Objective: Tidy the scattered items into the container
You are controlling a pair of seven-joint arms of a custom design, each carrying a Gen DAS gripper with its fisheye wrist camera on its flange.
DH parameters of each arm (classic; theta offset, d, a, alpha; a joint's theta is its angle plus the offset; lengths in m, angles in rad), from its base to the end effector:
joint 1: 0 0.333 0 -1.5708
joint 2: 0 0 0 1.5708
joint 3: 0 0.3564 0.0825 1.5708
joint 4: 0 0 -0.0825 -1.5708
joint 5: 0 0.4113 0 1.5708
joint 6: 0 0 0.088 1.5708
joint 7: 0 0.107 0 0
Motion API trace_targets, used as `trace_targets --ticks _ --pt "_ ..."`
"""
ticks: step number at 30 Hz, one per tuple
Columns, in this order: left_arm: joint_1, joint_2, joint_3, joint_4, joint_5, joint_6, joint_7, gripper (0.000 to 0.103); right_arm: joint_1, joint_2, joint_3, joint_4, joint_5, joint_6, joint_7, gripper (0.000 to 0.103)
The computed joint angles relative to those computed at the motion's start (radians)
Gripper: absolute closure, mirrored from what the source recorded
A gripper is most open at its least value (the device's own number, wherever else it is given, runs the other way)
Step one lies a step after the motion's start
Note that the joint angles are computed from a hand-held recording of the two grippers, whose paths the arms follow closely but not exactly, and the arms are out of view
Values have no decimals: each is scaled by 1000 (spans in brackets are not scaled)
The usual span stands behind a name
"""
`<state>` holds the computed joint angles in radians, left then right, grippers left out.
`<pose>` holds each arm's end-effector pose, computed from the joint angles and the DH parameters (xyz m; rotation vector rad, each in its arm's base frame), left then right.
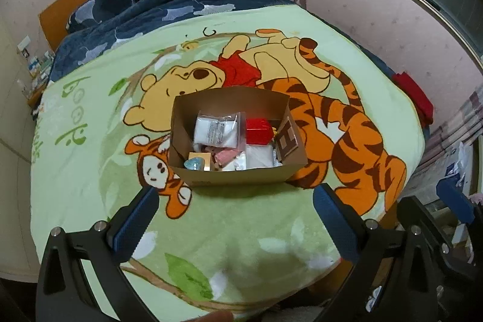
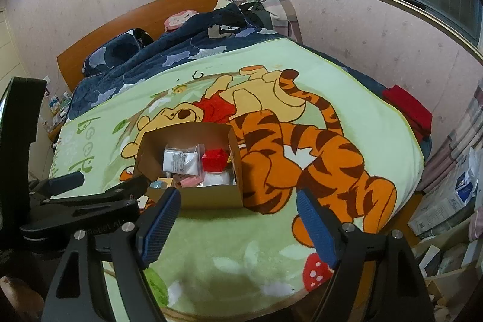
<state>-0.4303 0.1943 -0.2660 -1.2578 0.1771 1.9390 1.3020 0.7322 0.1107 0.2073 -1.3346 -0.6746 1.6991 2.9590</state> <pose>0.5398 -0.4039 0.7484 -1.5129 2.3637 -0.6184 0.4265 0.4655 0.7506 -1.3710 2.1913 -0.6966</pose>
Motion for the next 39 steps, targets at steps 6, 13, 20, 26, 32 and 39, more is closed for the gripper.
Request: trace_targets --ticks 6,13,20,26,32,39 --pt "-9 -3 -1 1 27 -4 -3 0 0 -4 2 -2 -1 -1 1 22" --pt "-11 -4 -2 2 28 -13 -1 0 -2 -12 5 -12 0 5 5 22" --pt "5 -2 -5 6 -36 -20 7 0 -2 -16 10 -16 -11 8 12 22" --pt "3 -5 -5 -7 -39 -8 11 0 0 -16 12 -17 -19 6 10 22" --pt "0 -4 -3 -4 -20 13 -4 0 4 -9 11 -4 -34 5 1 22" --pt "13 9 -4 15 -73 -1 1 0 15 2 6 12 -47 -6 -5 22"
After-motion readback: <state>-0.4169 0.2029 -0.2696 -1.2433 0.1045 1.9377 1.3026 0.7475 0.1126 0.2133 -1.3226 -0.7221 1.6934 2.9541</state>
